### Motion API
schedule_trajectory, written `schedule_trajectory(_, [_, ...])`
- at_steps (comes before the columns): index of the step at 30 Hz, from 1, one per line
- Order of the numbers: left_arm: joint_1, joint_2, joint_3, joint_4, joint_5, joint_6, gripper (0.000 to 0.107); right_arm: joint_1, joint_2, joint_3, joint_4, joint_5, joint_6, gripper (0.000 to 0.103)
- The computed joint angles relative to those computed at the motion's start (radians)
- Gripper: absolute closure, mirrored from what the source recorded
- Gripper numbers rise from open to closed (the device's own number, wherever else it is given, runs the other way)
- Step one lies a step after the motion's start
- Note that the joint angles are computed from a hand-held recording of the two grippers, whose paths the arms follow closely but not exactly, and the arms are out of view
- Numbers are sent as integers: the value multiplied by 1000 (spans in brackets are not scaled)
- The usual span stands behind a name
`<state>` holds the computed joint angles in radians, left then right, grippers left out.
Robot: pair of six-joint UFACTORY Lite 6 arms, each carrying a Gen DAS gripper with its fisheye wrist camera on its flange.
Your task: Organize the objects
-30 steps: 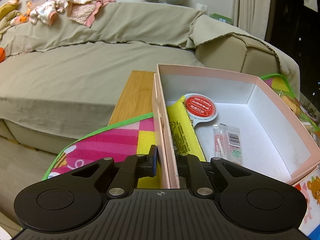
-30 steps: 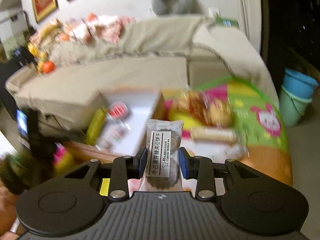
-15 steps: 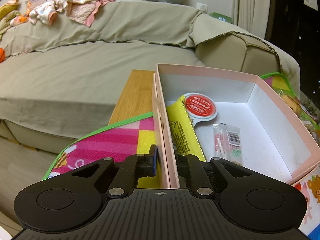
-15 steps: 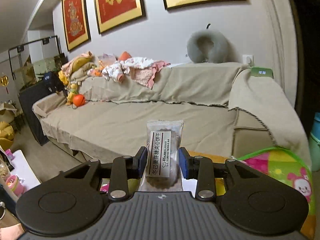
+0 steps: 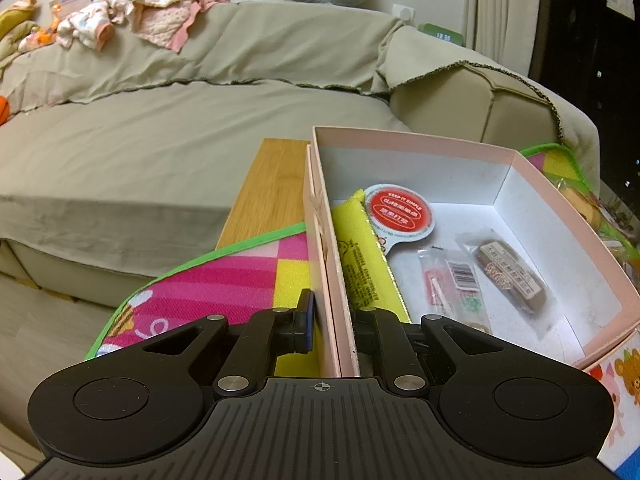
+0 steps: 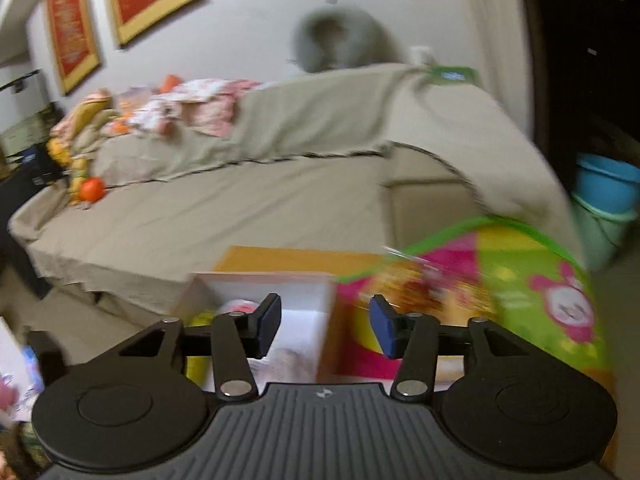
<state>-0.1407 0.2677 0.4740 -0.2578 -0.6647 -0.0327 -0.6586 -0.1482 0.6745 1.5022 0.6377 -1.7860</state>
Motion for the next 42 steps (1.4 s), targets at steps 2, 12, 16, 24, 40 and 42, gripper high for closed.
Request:
schedule_trajectory(2, [0, 0, -1, 0, -1, 0, 95, -67, 57, 20, 8, -12, -32, 53])
schedule_trajectory(12, [-1, -3, -2, -3, 1, 4, 95, -120, 405, 265, 44, -130, -52, 48])
schedule_trajectory(16, [-2, -1, -4, -5, -2, 3, 95, -15, 539, 388, 163, -139, -69, 47])
schedule_trajectory(24, [7, -10, -6, 18, 14, -1, 94, 247, 682, 440, 839, -208, -654, 41])
schedule_trajectory(40, [24, 4, -6, 52, -15, -40, 94, 266, 855, 877, -99, -382, 342, 20])
schedule_trajectory(42, [20, 4, -5, 41, -13, -31, 94, 292, 990, 1016, -277, -432, 551, 20])
